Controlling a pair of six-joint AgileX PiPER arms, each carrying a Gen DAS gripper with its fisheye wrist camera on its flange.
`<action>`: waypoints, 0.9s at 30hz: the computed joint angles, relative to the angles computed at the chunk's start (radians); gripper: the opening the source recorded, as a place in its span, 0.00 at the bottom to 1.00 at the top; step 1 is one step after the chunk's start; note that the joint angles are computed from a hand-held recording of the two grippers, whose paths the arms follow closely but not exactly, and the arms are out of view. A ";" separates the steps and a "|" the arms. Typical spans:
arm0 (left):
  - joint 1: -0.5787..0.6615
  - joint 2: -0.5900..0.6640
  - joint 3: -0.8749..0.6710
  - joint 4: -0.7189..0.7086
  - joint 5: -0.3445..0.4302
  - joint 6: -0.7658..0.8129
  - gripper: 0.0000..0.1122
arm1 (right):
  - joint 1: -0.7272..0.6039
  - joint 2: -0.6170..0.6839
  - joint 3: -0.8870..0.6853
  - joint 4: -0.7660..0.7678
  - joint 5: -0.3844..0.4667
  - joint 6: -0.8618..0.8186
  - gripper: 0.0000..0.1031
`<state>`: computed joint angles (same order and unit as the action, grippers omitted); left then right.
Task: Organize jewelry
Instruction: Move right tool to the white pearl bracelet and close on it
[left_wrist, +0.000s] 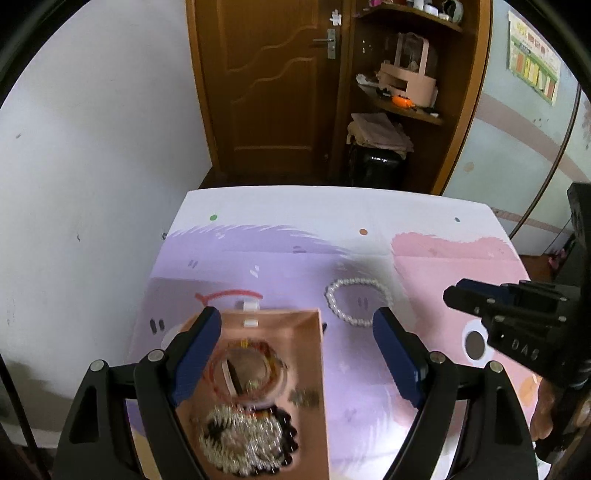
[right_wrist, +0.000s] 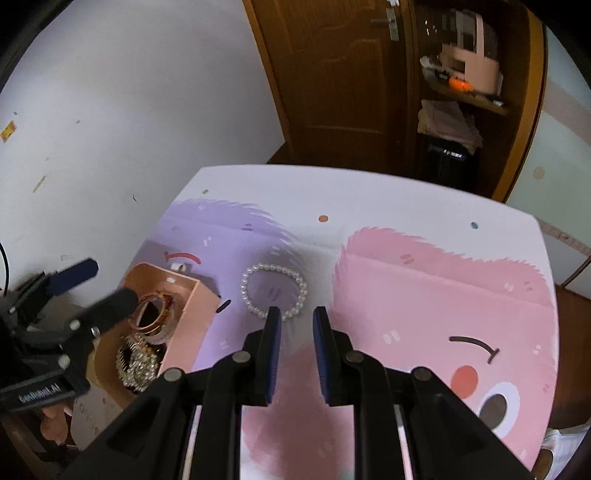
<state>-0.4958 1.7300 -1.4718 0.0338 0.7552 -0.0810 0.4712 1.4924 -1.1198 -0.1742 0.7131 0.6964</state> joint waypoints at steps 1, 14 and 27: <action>0.004 0.026 -0.029 0.001 0.011 0.006 0.74 | -0.011 0.019 -0.004 0.010 -0.009 -0.014 0.17; 0.034 0.171 -0.170 -0.024 0.089 0.063 0.74 | -0.055 0.310 -0.170 0.103 -0.018 -0.141 0.17; 0.068 0.213 -0.197 -0.060 0.115 0.067 0.74 | -0.035 0.399 -0.262 0.017 0.041 -0.107 0.17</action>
